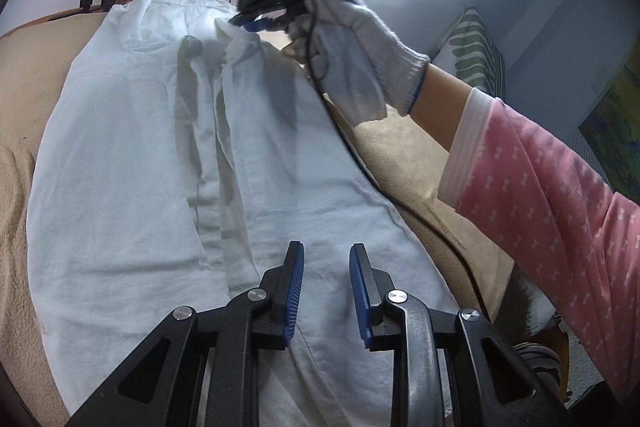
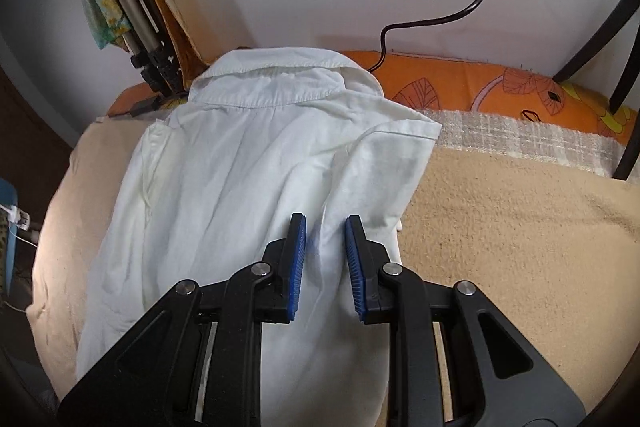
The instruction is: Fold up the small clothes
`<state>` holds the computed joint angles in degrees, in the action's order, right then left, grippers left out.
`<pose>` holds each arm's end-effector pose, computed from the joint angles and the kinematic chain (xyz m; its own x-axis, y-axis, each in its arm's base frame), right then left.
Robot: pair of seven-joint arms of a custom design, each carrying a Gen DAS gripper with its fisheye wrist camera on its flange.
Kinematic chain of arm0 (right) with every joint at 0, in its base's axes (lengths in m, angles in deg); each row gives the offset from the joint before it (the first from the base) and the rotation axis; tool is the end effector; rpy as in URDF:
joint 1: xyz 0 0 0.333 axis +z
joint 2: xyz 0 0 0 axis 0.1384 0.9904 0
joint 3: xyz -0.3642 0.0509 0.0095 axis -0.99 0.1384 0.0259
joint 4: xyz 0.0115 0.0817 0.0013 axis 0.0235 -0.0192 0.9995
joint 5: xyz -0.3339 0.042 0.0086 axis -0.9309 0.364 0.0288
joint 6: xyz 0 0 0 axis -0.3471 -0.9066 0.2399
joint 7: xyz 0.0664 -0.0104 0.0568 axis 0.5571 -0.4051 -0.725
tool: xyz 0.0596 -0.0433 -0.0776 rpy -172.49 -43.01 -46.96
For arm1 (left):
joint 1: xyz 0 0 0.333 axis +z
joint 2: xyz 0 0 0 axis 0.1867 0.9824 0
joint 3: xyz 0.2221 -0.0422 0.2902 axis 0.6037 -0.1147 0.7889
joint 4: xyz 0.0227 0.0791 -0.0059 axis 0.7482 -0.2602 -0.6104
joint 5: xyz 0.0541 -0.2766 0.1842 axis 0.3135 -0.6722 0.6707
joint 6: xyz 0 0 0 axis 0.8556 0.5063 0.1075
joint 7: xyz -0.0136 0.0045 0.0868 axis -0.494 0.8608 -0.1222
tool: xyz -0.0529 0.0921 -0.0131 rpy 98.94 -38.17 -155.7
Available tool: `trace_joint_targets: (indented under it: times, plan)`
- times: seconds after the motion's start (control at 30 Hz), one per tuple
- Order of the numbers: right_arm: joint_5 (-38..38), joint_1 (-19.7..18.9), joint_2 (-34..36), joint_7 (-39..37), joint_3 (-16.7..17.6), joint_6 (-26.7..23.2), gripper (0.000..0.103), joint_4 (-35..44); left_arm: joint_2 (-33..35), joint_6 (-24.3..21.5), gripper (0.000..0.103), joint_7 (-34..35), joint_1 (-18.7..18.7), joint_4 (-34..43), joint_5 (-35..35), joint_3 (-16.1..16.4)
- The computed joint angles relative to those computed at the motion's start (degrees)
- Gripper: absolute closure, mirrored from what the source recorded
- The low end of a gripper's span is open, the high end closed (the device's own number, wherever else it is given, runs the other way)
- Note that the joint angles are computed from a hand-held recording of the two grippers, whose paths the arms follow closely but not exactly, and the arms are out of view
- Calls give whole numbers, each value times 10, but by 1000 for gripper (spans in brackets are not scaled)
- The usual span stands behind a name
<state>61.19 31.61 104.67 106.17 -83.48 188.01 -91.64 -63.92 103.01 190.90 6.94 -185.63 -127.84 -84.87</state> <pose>0.5463 0.2991 0.4956 -0.0868 -0.9913 -0.0992 -0.9230 0.1175 -0.3665 0.3465 -0.0385 0.5188 -0.4074 -0.7735 0.4856 -0.8104 0.0610 -0.5827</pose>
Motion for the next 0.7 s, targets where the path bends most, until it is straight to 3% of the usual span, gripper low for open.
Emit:
trace_joint_targets:
  times: [0.1, 0.27, 0.47, 0.53, 0.6, 0.7]
  plan:
    - [-7, -2, -49, 34, -7, 31, 81, -46, 0, -4, 78, 2, 1, -1, -1, 3]
    - [-8, -3, -153, 70, 7, 19, 81, -118, -8, -10, 76, 19, 4, -4, 0, 8]
    - [31, 25, -270, 110, 47, -13, 80, -188, -70, 3, 72, 19, 11, -26, 8, 9]
    - [47, 43, -304, 127, 65, -29, 74, -206, -105, 10, 68, 12, 16, -41, 19, 12]
    - [47, 58, -327, 152, 86, -51, 67, -210, -144, 8, 65, -8, 27, -56, 39, 24]
    - [55, 84, -359, 193, 116, -84, 67, -209, -191, -21, 64, -60, 59, -69, 103, 49]
